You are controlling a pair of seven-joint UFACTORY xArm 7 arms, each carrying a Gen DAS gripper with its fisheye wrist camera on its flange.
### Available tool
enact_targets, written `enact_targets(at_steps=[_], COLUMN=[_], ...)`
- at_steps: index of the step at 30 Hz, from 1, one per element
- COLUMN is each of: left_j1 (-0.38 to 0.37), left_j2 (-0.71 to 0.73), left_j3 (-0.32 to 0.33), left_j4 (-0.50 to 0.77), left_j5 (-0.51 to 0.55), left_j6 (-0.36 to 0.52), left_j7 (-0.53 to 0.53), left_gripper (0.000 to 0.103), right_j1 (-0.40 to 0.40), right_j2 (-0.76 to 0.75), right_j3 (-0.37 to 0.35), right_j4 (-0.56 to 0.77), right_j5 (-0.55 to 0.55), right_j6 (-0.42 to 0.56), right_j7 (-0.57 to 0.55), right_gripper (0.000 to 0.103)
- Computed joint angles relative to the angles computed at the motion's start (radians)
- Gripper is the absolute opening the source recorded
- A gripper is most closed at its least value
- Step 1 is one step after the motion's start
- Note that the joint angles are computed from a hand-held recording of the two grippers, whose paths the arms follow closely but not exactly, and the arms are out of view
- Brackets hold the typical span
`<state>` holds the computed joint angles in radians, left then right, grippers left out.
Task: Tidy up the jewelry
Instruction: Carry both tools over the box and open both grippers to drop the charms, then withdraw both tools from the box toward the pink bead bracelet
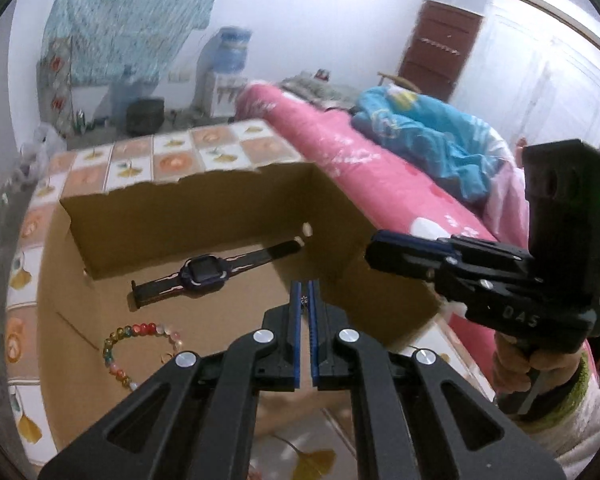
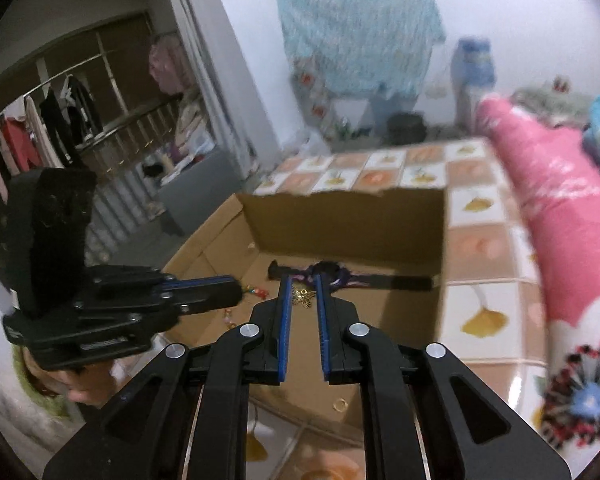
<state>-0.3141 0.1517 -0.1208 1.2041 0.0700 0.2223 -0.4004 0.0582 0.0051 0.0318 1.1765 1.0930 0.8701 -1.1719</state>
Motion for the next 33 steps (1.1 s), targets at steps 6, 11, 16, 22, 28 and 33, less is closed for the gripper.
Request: enact_targets(at_steps=[6,11,16,22,28,33], left_j1=[0.033,0.007,-0.026,0.007,0.145,0.215], left_j2=[0.059,0.044,-0.019,-0.206,-0.437,-0.502], left_j3=[-0.009,0.033,0.075,0.062,-0.059,-0.189], left_j4=[0.049,0.028,-0.026,-0.184,-0.389,-0.479], left_j5=[-0.095,-0.029,0.11,0.427,0.558,0.539], left_j6=[0.001,-0.023,-0.022,-0.027,0.018,0.232], left_j7=[0.049,-0.012,-0.158,-0.501,-0.729,-0.782], left_gripper=[0.024,0.037,0.059,0.08,0.097,0.097], right_j1=[-0.017,-0.052,-0.069,-0.059,-0.04,-0.019], right_j2=[0.101,0.101,0.043,-0.112,-0.27,-0.371], right_j3=[0.024,0.024,0.008,-0.044,-0.113,-0.136], right_j4=[0.105,0.11,0.058,-0.082,-0.239,-0.388], right_j5=[-0.034,0.004,0.019,0.027,0.013,-0.042], right_j6=[0.033,0.05,0.055,0.058,0.084,0.075], right_j7=[0.073,0.089,0.093,0.071,0.07,0.123], right_gripper=[0.028,0.028,0.035,0.054,0.066,0.073])
